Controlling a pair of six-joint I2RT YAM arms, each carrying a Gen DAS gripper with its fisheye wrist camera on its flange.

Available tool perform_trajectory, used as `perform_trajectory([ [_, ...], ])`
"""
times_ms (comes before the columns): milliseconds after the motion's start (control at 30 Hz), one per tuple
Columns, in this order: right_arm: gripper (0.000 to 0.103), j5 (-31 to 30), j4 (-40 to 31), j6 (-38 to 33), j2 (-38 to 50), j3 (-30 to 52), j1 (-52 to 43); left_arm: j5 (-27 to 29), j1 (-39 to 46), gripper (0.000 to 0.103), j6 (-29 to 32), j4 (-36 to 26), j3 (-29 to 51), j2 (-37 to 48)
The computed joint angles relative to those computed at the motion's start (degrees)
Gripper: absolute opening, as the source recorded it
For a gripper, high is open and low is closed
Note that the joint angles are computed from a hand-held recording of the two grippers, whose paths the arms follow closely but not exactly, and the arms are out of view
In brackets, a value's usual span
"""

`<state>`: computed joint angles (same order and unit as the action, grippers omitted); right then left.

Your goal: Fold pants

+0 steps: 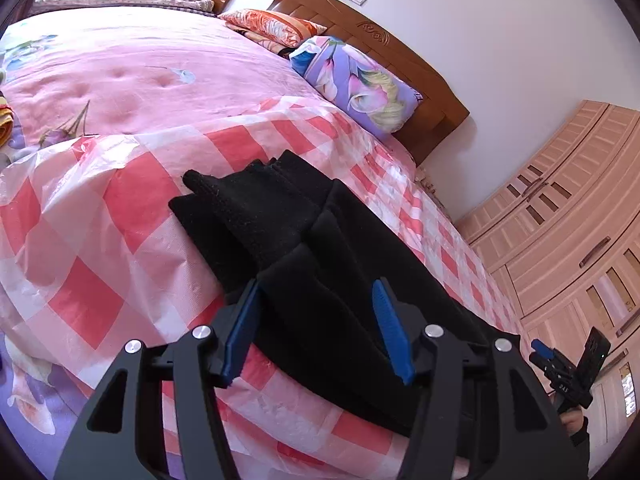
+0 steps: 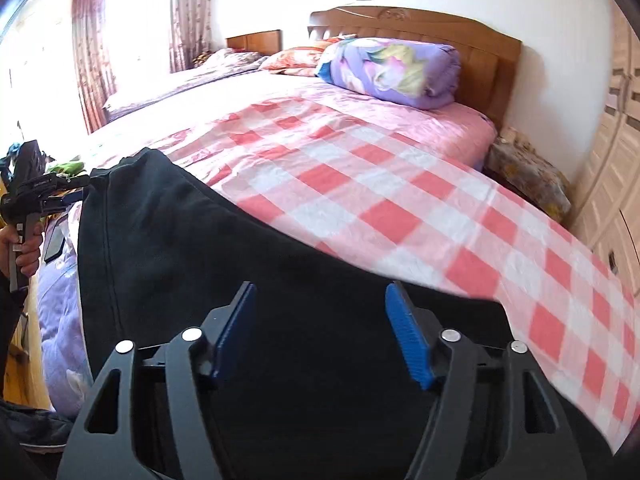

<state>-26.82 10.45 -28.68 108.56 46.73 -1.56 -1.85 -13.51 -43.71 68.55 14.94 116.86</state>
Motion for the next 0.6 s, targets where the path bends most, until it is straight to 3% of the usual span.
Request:
perform_trajectory([
  [67, 0.06, 2.41, -1.37, -0.35, 3.93, 5.35, 3.13, -10.33, -4.87, 0.057, 0.02, -4.82, -0.7, -5.0],
  [133, 0.053, 3.73, -3.68, -1.75, 8.17, 10.81, 5.47, -13.75, -7.58, 0.058, 3.16, -10.93, 0.49, -10.75],
  [233, 0.053, 2.53, -10.66, -4.62, 13.74, 18.5, 8.12, -8.35, -8.95, 0.071, 9.44, -24.46, 9.44, -14.04],
  [367, 0.053, 2.53, -13.36, -6.15, 17.5, 22.44, 11.61, -2.53, -9.89, 0.072, 14.18, -38.13, 26.23, -5.99],
  [433, 0.053, 2.56, -12.81, -6.2, 16.97, 22.28, 13.39, -4.3, -9.96, 0.071, 13.24, -43.45, 32.75, -1.86],
  [533, 0.044, 2.84, -13.29, -7.26, 16.36, 23.16, 16.78, -3.72, -9.23, 0.072, 10.87, -43.0, 33.4, -0.09],
  [600, 0.04, 3.97, -14.61, -7.92, 17.28, 25.43, 19.23, -6.65, -10.47, 0.072, 10.04, -43.17, 32.12, -0.3],
])
